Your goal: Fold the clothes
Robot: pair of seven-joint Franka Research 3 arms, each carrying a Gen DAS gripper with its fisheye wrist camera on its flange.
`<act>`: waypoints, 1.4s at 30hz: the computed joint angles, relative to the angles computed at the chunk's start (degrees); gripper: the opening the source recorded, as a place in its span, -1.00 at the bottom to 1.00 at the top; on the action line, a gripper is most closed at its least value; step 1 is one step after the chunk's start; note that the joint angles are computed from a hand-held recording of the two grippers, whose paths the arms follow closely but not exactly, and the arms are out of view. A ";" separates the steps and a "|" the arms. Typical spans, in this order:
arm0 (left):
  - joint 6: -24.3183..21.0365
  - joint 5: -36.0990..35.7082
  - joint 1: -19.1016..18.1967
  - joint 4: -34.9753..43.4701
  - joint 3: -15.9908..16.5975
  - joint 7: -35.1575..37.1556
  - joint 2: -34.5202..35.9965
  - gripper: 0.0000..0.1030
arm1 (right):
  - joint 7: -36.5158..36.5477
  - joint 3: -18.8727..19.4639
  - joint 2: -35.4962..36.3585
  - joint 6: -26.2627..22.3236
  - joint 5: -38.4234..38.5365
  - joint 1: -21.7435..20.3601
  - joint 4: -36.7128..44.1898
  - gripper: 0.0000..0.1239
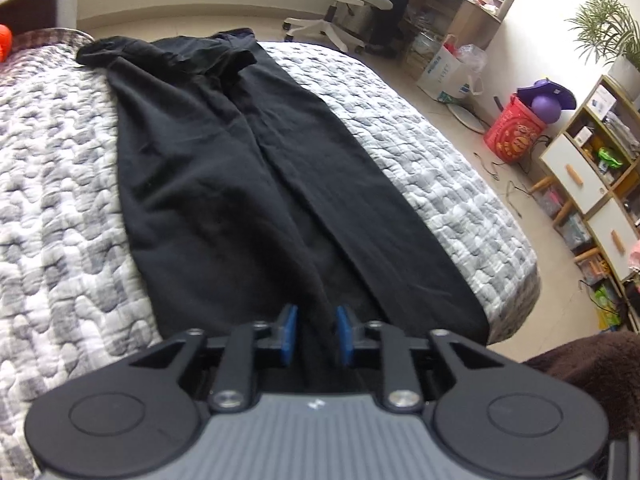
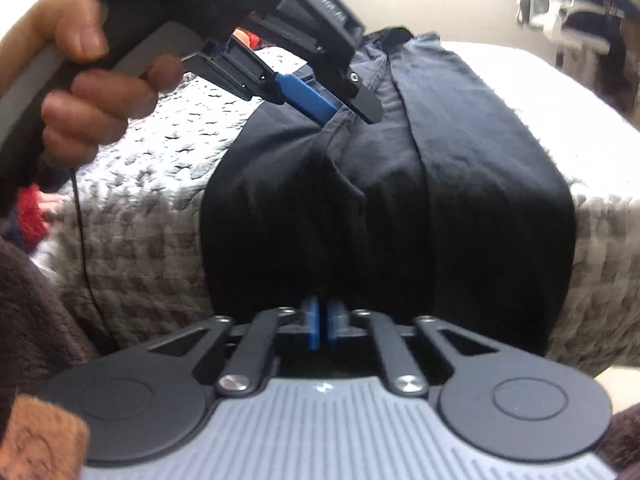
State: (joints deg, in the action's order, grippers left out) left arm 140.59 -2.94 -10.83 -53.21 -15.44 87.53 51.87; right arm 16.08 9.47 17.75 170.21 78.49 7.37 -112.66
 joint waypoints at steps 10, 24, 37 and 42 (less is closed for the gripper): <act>8.02 -2.67 2.59 -10.64 -2.08 -1.55 -6.13 -0.93 | -6.31 -4.06 -7.01 -20.97 10.29 -3.40 -4.96 -0.96; 12.95 -7.66 6.13 -13.67 -7.43 4.41 -6.86 -0.90 | 7.27 -10.00 -7.21 -42.67 12.98 -8.54 -4.20 -0.96; 12.00 -6.32 3.96 -11.00 -2.42 -4.95 -5.50 -0.26 | 21.02 -8.32 -5.57 -29.16 1.06 -7.70 -2.31 -0.77; 8.62 -7.00 5.20 -6.84 -4.29 -6.40 -2.57 -0.24 | 21.94 -8.09 -3.42 -32.41 -1.86 -8.55 2.74 -0.76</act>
